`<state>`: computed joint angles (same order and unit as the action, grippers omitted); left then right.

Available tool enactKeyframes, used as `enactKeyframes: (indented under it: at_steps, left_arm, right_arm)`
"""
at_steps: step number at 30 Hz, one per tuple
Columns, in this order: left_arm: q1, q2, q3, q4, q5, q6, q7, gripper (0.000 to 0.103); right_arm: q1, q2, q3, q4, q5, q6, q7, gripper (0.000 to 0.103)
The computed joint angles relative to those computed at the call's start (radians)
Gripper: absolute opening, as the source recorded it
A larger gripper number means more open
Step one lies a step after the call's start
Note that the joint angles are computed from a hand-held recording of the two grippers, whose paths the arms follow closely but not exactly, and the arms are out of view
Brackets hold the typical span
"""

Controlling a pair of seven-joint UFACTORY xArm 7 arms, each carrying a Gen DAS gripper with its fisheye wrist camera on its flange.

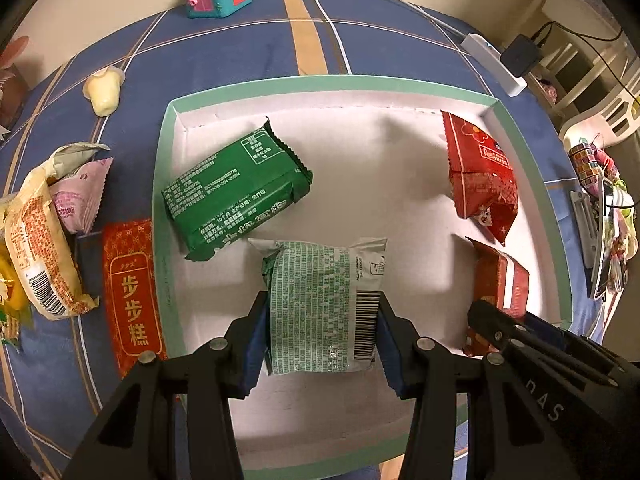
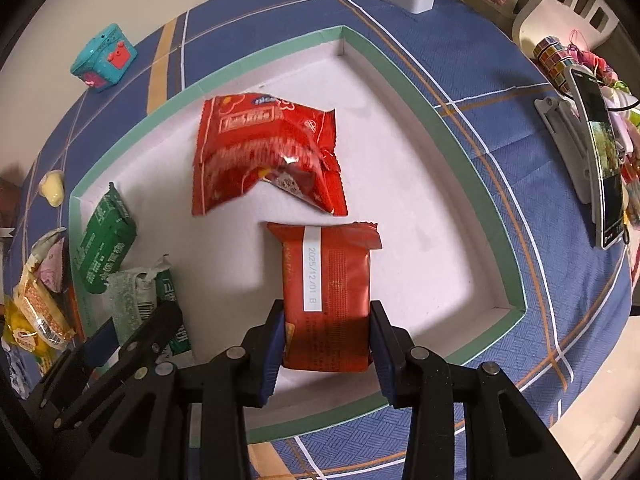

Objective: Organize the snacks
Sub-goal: 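Carry the striped bag into the tray and release while the right tool places the dark red wrapper there, then withdraw both open tools from the tray toward the remaining snacks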

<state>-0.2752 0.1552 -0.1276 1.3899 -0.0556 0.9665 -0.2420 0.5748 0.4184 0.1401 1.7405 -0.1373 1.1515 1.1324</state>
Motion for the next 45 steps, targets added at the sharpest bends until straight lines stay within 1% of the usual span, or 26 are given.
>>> enactKeyframes:
  at_steps: [3, 5, 7, 9, 11, 18, 20, 23, 27, 30, 38, 39, 40, 41, 42, 43, 45]
  left_arm:
    - [0.001, 0.005, 0.002, 0.014, 0.003, 0.018, -0.001, 0.051]
    - [0.003, 0.005, 0.005, 0.021, 0.011, 0.027, -0.003, 0.055]
    - [0.004, 0.007, 0.008, 0.032, 0.019, 0.041, -0.011, 0.061]
    - [0.013, 0.004, 0.011, 0.039, 0.003, 0.052, -0.012, 0.063]
    - [0.021, -0.002, 0.012, 0.044, -0.015, 0.056, -0.008, 0.065]
    - [0.038, -0.048, 0.018, 0.063, -0.031, 0.059, -0.003, 0.070]
    - [0.040, -0.065, 0.021, 0.064, -0.012, 0.052, -0.019, 0.073]
    - [0.041, -0.089, 0.022, 0.047, 0.023, 0.028, -0.041, 0.078]
    - [0.054, -0.118, 0.028, 0.026, 0.038, 0.012, -0.060, 0.079]
    - [0.061, -0.122, 0.030, 0.018, 0.056, 0.009, -0.085, 0.079]
    - [0.078, -0.117, 0.037, 0.005, 0.069, 0.031, -0.122, 0.079]
    - [0.079, -0.116, 0.037, 0.003, 0.072, 0.032, -0.127, 0.079]
    - [0.080, -0.115, 0.037, 0.001, 0.079, 0.033, -0.134, 0.083]
    - [0.080, -0.114, 0.037, -0.001, 0.089, 0.033, -0.143, 0.091]
    - [0.079, -0.113, 0.037, -0.005, 0.106, 0.031, -0.157, 0.094]
    - [0.078, -0.112, 0.038, -0.009, 0.124, 0.030, -0.170, 0.096]
    - [0.079, -0.107, 0.039, -0.013, 0.141, 0.032, -0.182, 0.099]
  right_arm:
    - [-0.003, -0.001, 0.001, -0.001, 0.006, -0.001, -0.002, 0.043]
    - [-0.009, -0.003, 0.001, 0.000, 0.016, 0.004, -0.005, 0.043]
    - [-0.010, -0.002, 0.000, 0.013, 0.016, 0.025, -0.006, 0.046]
    - [-0.008, -0.006, -0.004, 0.018, 0.006, 0.035, -0.004, 0.050]
    - [-0.004, -0.014, -0.007, 0.026, -0.009, 0.043, 0.004, 0.055]
    - [0.015, -0.045, -0.012, 0.056, -0.081, 0.047, 0.022, 0.057]
    - [0.024, -0.055, -0.012, 0.066, -0.104, 0.047, 0.030, 0.060]
    - [0.037, -0.061, -0.011, 0.080, -0.135, 0.048, 0.036, 0.060]
    - [0.051, -0.059, -0.011, 0.105, -0.166, 0.053, 0.042, 0.061]
    - [0.059, -0.048, -0.013, 0.123, -0.177, 0.060, 0.047, 0.068]
    - [0.053, -0.015, -0.010, 0.138, -0.132, 0.081, 0.015, 0.070]
    - [0.052, -0.013, -0.010, 0.137, -0.126, 0.082, 0.012, 0.072]
    - [0.051, -0.008, -0.010, 0.137, -0.120, 0.082, 0.009, 0.078]
    - [0.052, -0.004, -0.011, 0.139, -0.119, 0.084, 0.008, 0.088]
    - [0.054, 0.002, -0.012, 0.144, -0.119, 0.089, 0.005, 0.092]
    - [0.056, 0.005, -0.014, 0.145, -0.120, 0.091, 0.003, 0.102]
    - [0.059, 0.017, -0.015, 0.157, -0.120, 0.101, -0.007, 0.103]
